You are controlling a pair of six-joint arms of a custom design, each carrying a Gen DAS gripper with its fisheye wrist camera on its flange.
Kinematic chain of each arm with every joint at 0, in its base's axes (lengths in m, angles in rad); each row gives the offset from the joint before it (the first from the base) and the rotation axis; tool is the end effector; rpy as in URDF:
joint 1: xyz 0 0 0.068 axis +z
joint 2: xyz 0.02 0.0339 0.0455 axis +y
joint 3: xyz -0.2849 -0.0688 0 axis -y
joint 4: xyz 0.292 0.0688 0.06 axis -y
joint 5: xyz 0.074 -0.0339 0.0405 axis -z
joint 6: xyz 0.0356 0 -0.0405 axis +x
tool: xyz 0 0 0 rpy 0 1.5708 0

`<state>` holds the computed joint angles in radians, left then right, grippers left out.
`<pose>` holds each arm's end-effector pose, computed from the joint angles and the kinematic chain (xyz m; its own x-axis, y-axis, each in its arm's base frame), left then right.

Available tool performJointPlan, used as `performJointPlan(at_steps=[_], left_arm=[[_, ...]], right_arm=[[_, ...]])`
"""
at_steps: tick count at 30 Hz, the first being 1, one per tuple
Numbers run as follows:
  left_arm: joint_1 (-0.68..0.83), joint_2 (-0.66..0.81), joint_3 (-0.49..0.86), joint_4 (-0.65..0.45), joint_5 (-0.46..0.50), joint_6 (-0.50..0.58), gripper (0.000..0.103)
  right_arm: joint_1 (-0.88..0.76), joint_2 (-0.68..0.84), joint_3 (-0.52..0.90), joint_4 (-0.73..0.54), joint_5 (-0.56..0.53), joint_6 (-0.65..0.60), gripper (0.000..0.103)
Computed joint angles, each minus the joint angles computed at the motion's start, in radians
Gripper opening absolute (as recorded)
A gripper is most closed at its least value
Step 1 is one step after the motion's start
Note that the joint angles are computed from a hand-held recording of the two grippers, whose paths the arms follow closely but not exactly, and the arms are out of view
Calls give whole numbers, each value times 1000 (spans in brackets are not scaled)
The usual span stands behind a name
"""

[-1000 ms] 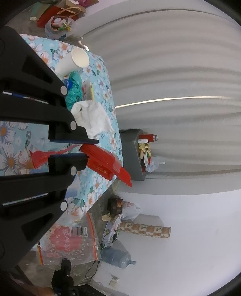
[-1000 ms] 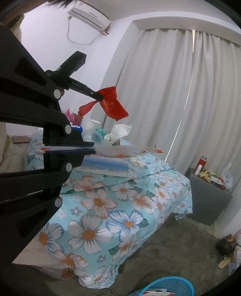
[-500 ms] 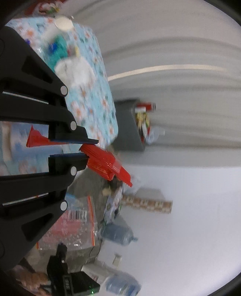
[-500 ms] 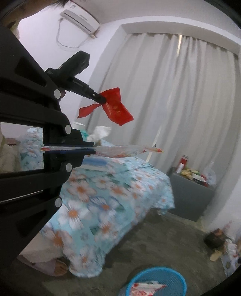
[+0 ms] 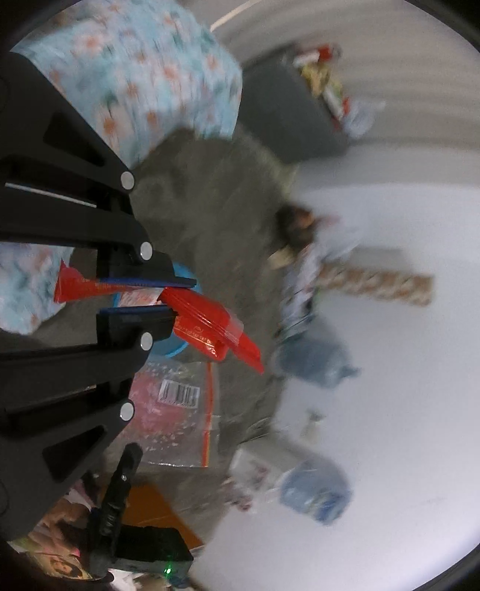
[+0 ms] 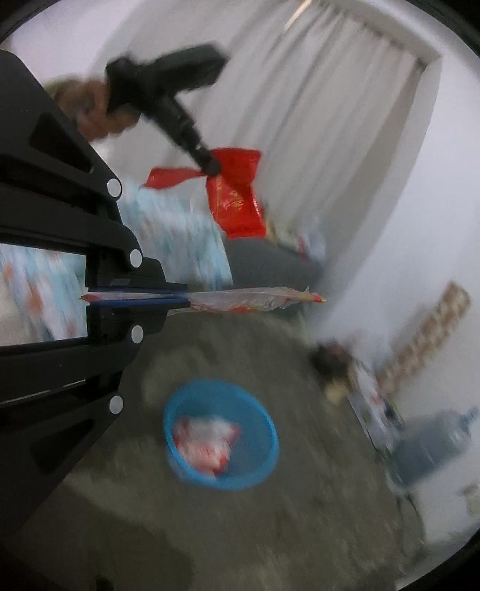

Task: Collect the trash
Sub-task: 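Carry both items to the blue wastebasket and open both tools over it, then return both tools to the bed and grasp the blue medicine box with the right tool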

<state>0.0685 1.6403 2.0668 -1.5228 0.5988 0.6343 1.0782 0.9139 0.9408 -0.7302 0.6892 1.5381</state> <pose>0.3287 0.0024 0.4812 -0.5961 0.4498 -0.6651 0.6873 0.7141 -0.1331 0.1210 0.1776 0.3413 -0.4604 0.7733 -0.4360 0.2910 0.5954 0.7489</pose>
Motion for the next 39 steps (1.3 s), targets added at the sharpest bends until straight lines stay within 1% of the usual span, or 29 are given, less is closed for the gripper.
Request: performJointPlan(at_steps=[1, 2, 4, 6, 7, 9, 10, 12, 14, 15, 17, 18, 19, 20, 21, 22, 23, 24, 25, 27, 28, 30, 31, 33, 35, 36, 38, 39], left_arm=[[-57, 21, -19, 14, -42, -29, 7], [-104, 35, -42, 37, -77, -57, 7], [-205, 83, -87, 80, -157, -106, 7], [-271, 149, -100, 98, -205, -144, 7], [-305, 193, -112, 113, -231, -175, 7], [-345, 264, -123, 143, -273, -204, 7], [-361, 304, -128, 149, -283, -221, 7], [-373, 397, -88, 139, -285, -258, 7], [-379, 471, -71, 134, -288, -302, 7], [-383, 517, -40, 120, -299, -323, 7], [-392, 563, -25, 145, -315, -351, 7], [-395, 582, -22, 166, -321, -356, 8], [-396, 591, -28, 184, -320, -365, 14], [-399, 608, -28, 196, -323, -380, 34], [-406, 623, -20, 200, -321, -384, 43], [-414, 623, -37, 220, -322, -376, 53], [-428, 632, -32, 226, -329, -371, 59], [-436, 643, -15, 216, -335, -368, 61], [-442, 642, -21, 213, -334, -374, 62], [-439, 638, -21, 211, -302, -403, 63], [-434, 628, -23, 206, -273, -418, 64], [-430, 613, -29, 206, -256, -421, 65], [-428, 592, -34, 209, -254, -417, 65], [-426, 556, -48, 216, -249, -415, 65], [-412, 513, -46, 204, -229, -414, 65], [-401, 490, -38, 188, -213, -409, 65], [-377, 447, -18, 154, -169, -388, 65], [-362, 425, -6, 138, -147, -377, 65]], right_arm=[[-28, 32, 22, -58, -14, 16, 3], [-57, 47, 23, -77, -34, 14, 3], [-135, 66, -9, -54, -98, -11, 3], [-209, 112, -22, -54, -153, -35, 3], [-257, 141, -44, -36, -188, -58, 3], [-344, 157, -114, 54, -286, -89, 3], [-370, 160, -141, 74, -317, -95, 3], [-417, 195, -173, 120, -361, -124, 3], [-474, 207, -229, 204, -427, -151, 3], [-503, 227, -244, 248, -456, -168, 3], [-567, 279, -247, 271, -491, -201, 3], [-600, 296, -264, 327, -523, -219, 5], [-625, 320, -273, 369, -544, -229, 5], [-643, 354, -270, 378, -552, -225, 5], [-655, 378, -262, 378, -559, -230, 5], [-669, 402, -270, 413, -579, -248, 11], [-682, 419, -280, 444, -603, -255, 18], [-686, 428, -291, 454, -612, -241, 34], [-684, 423, -304, 451, -601, -218, 37], [-664, 379, -337, 445, -575, -185, 38], [-657, 348, -355, 440, -561, -163, 43], [-641, 288, -393, 445, -522, -126, 48], [-637, 279, -398, 445, -510, -117, 49], [-598, 209, -409, 392, -462, -68, 49], [-579, 172, -406, 366, -435, -46, 49], [-546, 150, -391, 331, -405, -25, 50], [-495, 135, -355, 279, -350, -2, 53], [-484, 137, -336, 267, -335, -3, 56]])
